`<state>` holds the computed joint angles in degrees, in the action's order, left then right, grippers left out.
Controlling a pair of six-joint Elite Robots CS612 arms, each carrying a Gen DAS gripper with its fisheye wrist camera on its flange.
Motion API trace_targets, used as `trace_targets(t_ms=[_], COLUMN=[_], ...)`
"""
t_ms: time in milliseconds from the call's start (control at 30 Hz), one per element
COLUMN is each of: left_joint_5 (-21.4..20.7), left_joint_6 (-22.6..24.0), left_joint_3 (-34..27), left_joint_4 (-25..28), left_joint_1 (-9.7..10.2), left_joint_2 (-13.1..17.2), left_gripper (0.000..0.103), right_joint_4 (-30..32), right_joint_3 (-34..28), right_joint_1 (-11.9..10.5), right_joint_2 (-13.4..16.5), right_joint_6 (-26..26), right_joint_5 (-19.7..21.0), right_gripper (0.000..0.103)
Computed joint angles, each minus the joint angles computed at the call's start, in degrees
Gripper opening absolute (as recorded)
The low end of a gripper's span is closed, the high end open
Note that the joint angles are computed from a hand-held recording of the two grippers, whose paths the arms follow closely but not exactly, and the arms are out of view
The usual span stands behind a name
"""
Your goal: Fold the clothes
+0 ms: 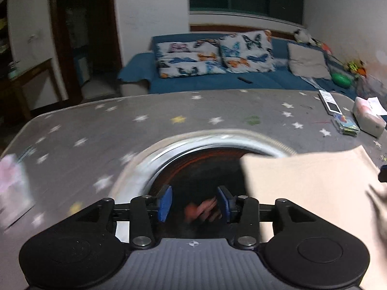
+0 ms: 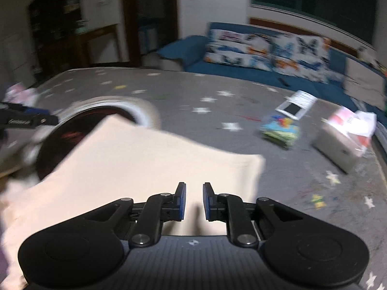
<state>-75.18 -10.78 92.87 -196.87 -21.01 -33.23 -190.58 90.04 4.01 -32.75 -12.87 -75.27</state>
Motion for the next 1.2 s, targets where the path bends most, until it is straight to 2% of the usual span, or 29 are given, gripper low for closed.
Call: trace_targets(t_ms=[67,233,333,400,467,500,600,633,667,700,733,767,867,933,1000,1067,1133,1200], left_joint_5=[1.4,5.1,3.9,4.0,3.1,2.8,3.8,4.4,4.6,4.1,3.9,4.1,5.8,8.9,12.5,14.7,13.0,10.4], left_joint_6=[-2.1,-8.5,-11.9,-11.9,-10.4,-9.2,-5.7,-5.0,-4.8,-5.5,-6.0,-6.0,-5.6,-6.0,-8.8,-13.3,-16.9,-16.1], left_joint_3=[4.0,12.7,15.6,16.6,17.1,17.2,16.4,16.0,15.7,15.6,15.6,15.6,16.3,16.9,17.4,18.0,18.7,18.8], left_joint_4=[-1.8,-4.2,-5.8,-8.3,-11.6,-12.7,-11.5,-10.7,-9.9,-9.1,-8.7,-8.8,-10.5,-14.2,-17.5,-16.1,-13.7,-14.4], left_joint_1=[0.25,0.07,0.03,-0.50,-0.98,-1.25,-2.09,-2.28,-2.32,-2.08,-1.87,-1.71,-1.55,-1.54,-1.36,-0.93,-0.12,-0.08], left_joint_2=[-1.6,-4.7,-5.6,-5.7,-5.5,-5.4,-4.8,-4.5,-4.4,-4.3,-4.3,-4.1,-3.9,-3.5,-3.3,-3.8,-4.7,-5.0], left_gripper=[0.053,0.056,0.059,0.060,0.070,0.070,0.068,0.064,0.053,0.049,0.038,0.027,0.007,0.004,0.003,0.003,0.003,0.004], right_joint_4=[-0.6,-0.1,0.9,1.5,2.5,3.0,3.1,2.7,2.3,2.1,2.0,2.0,2.1,2.1,2.1,2.2,2.3,2.5], right_joint_3=[2.3,6.6,8.0,8.6,9.0,9.1,9.5,9.6,9.8,9.9,10.0,10.0,10.0,9.9,9.9,9.9,9.9,9.9], right_joint_1=[0.5,1.9,3.2,4.1,4.6,4.8,5.2,5.2,5.2,5.3,5.3,5.3,5.4,5.4,5.4,5.4,5.5,5.5], right_joint_2=[-1.1,-3.1,-3.6,-3.7,-3.7,-3.7,-3.6,-3.6,-3.6,-3.6,-3.6,-3.6,-3.5,-3.4,-3.4,-3.4,-3.5,-3.5], right_joint_6=[-2.5,-8.0,-11.9,-14.4,-15.5,-15.7,-15.9,-15.8,-15.7,-15.6,-15.6,-15.6,-15.9,-16.0,-15.9,-15.9,-16.0,-16.3], right_joint_5=[2.9,9.7,11.5,11.5,11.1,10.8,9.6,9.3,9.0,9.1,9.1,9.0,8.6,8.5,8.4,8.3,8.1,8.1], right_gripper=[0.022,0.034,0.036,0.038,0.039,0.039,0.041,0.042,0.042,0.043,0.045,0.047,0.049,0.049,0.050,0.050,0.051,0.053])
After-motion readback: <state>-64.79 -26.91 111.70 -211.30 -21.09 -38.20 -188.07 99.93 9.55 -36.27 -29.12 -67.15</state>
